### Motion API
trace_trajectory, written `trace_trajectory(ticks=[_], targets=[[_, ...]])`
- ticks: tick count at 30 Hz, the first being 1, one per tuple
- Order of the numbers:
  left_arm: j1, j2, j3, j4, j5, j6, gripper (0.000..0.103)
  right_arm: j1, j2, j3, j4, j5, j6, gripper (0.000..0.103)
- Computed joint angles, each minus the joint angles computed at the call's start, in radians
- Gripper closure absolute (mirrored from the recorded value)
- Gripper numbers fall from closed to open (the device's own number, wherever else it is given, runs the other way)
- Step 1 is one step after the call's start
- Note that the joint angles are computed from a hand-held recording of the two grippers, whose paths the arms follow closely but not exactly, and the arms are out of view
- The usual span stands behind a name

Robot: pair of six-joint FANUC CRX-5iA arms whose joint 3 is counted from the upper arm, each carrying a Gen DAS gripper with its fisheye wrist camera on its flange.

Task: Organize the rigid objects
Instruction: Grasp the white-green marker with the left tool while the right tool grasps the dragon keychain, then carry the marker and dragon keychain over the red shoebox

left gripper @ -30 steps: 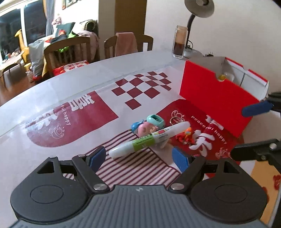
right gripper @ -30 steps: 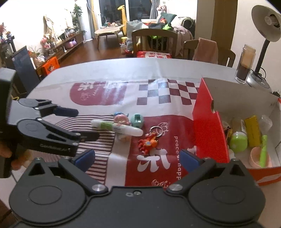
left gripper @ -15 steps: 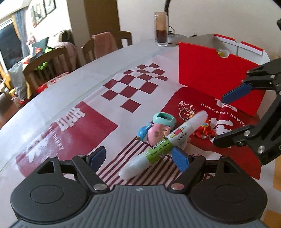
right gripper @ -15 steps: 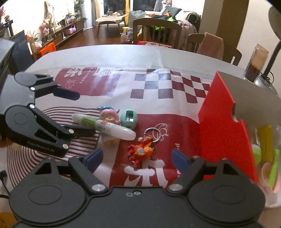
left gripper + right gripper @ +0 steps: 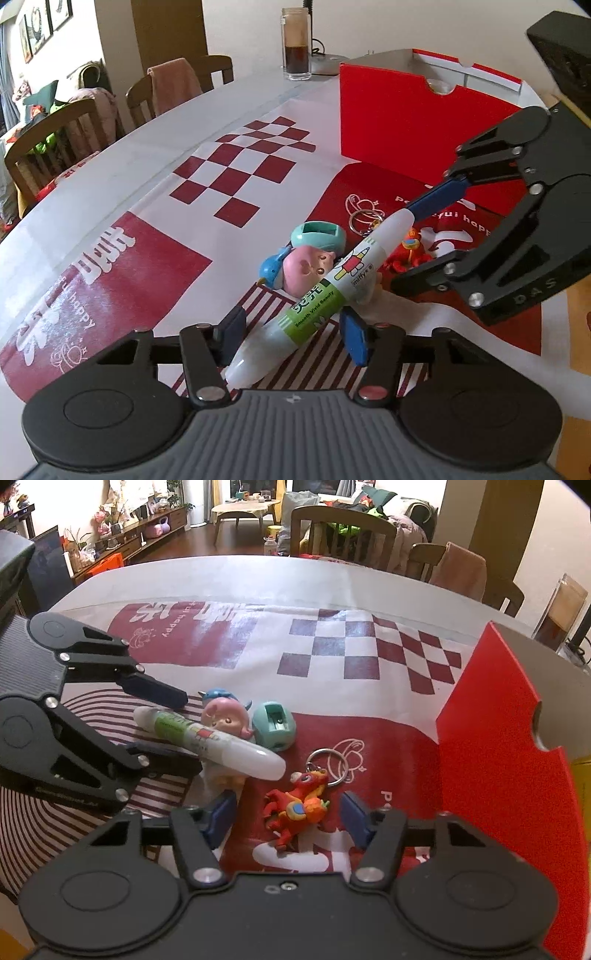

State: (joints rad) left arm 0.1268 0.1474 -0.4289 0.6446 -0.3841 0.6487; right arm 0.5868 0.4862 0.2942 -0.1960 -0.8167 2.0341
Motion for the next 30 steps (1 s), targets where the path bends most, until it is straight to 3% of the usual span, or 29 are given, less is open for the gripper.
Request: trace_trajectory(ticks=[7,11,16,30], targets=[[-0.007,-0.007,-0.012,0.037,-0.006,-0.053,0.066,-0.004,0.009,0.008,-0.022,-0.01,0.03,0.053],[-0.009,-0.011,-0.005,0.002,-0.014,-0.011,0.073,-0.004,0.009,0.013,-0.03,-0.014,0.033,0.065],[-0.013,-0.03,0.006,-0.082,-0.024,0.126,0.086,0.005,-0.007,-0.015,0.0,0.007,0.003,0.066],[-0.019,-0.11,-0.009,-0.14,-0.07,0.557,0.086,-0.024,-0.124,-0.07,-0.079,-0.016,-0.082,0.066]])
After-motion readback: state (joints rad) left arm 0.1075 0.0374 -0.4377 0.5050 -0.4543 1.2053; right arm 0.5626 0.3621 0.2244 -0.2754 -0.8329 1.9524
